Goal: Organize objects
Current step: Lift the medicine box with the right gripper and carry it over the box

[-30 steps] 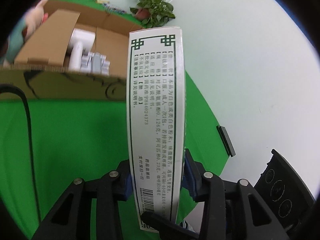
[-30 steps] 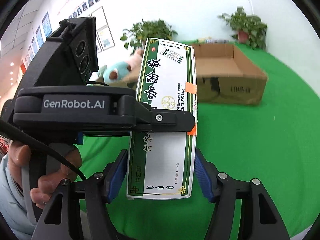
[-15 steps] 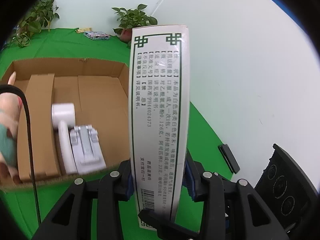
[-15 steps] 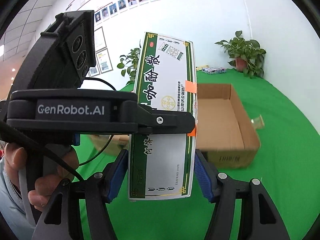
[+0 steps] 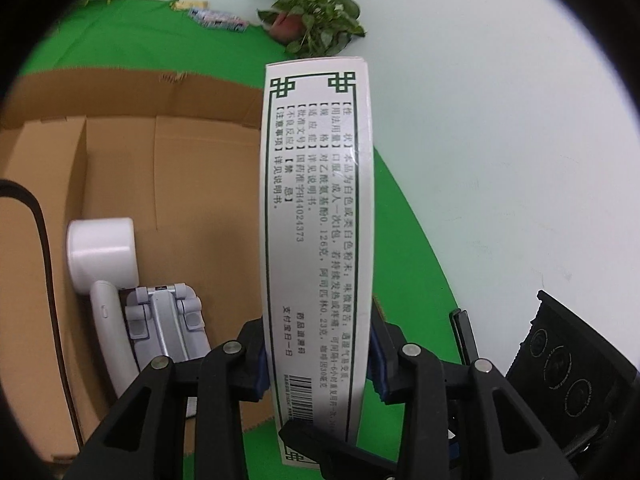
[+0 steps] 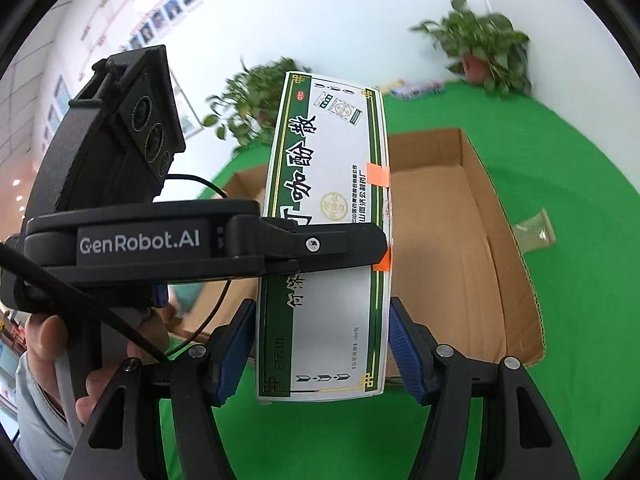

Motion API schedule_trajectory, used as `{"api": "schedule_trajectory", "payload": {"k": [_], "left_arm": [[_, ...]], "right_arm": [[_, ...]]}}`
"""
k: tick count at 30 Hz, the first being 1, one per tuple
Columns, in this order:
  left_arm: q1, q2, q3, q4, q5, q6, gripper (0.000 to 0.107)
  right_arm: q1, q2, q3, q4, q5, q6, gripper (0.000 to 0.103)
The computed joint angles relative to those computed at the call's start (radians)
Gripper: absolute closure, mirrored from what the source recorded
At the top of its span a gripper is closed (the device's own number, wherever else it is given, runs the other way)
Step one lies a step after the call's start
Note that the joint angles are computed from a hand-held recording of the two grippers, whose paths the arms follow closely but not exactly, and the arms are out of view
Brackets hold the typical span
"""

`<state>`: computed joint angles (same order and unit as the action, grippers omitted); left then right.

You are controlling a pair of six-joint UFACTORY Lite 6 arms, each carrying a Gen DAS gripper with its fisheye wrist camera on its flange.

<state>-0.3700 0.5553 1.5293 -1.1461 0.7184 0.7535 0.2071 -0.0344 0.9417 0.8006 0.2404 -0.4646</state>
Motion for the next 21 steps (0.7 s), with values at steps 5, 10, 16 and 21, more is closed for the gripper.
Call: {"api": "schedule_trajectory", "payload": {"k": [5, 10, 16, 21], "left_arm": [[0.003, 0.177, 0.151, 0.020, 0.019, -0.043, 0.071], [0.009, 0.345, 0.333, 0.050, 0.062, -0.103, 0.071], [0.006, 0.476, 0.487, 0.147, 0.075, -0.219, 0.064], [0.003, 0.449, 0.464, 0.229, 0.018, -0.275, 0.061]], "right_arm": [[-0.059, 0.168, 0.079, 0.155, 0.046, -0.183, 0.042], [-0.084, 0.261, 0.136, 0.121, 0.073, -0.157, 0.042], [-0.093, 0.381, 0.227, 0.018, 0.088, -0.067, 0.042], [-0.067, 0.447, 0.259, -0.135, 0.035, 0.075, 0.042]]}}
